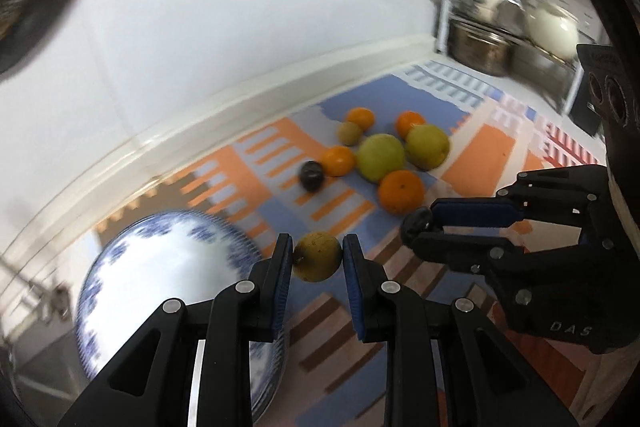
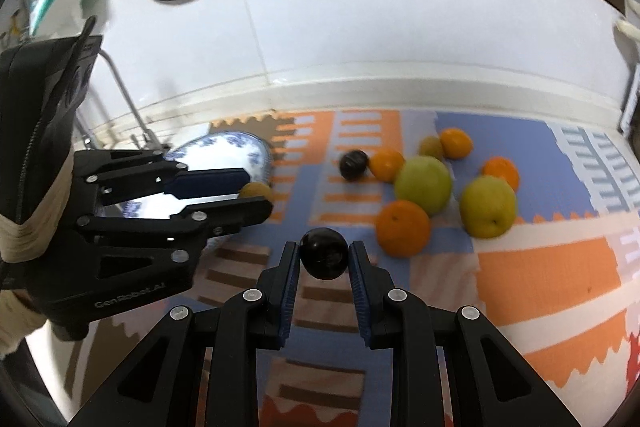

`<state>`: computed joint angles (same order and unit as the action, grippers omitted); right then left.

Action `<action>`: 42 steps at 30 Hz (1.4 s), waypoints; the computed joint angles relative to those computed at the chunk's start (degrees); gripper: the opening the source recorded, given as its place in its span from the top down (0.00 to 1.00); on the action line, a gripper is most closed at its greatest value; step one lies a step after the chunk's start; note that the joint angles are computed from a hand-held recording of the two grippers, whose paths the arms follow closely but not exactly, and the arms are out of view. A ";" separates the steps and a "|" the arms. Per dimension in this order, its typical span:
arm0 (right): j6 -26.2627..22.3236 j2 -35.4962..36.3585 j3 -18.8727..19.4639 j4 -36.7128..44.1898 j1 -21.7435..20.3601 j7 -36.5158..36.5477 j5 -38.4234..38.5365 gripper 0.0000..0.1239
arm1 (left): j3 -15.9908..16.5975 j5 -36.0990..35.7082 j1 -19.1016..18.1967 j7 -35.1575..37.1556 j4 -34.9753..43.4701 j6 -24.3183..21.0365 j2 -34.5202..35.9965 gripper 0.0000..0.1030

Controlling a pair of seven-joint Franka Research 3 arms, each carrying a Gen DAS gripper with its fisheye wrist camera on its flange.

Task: Organize fruits
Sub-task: 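Grasp the small yellow fruit with the left tool while the right tool grasps the dark plum, then carry both fruits over the plate and open both tools to drop them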

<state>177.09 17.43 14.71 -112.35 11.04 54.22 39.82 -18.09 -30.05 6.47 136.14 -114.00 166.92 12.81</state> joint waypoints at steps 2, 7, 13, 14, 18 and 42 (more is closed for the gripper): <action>0.02 0.32 1.89 0.71 -1.19 -2.49 1.33 0.79 | 0.70 -0.41 -0.08 -1.81 -2.36 1.79 -1.78 0.75; -0.97 1.50 5.11 3.49 -2.36 -9.51 4.57 0.79 | 4.08 2.46 -1.65 -10.28 -7.94 6.53 -5.50 0.75; -4.21 3.09 6.03 7.06 -1.15 -16.72 7.95 0.79 | 9.56 13.92 -3.44 -26.12 -13.19 10.06 -8.00 0.75; -4.94 3.52 5.82 7.81 -0.68 -17.52 8.15 0.79 | 10.21 16.14 -3.42 -28.72 -13.65 10.22 -8.05 0.75; -7.88 6.11 4.01 11.32 2.20 -18.34 6.34 0.79 | 12.81 25.31 -3.13 -39.25 -14.83 10.22 -7.83 0.75; -10.15 12.94 1.74 18.24 5.35 -10.42 -4.71 0.70 | 15.43 44.98 -1.70 -60.54 -14.14 9.29 -6.62 0.63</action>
<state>166.94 30.37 16.46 -94.11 16.39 43.80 35.11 -2.66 14.93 4.77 75.59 -128.14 176.21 6.19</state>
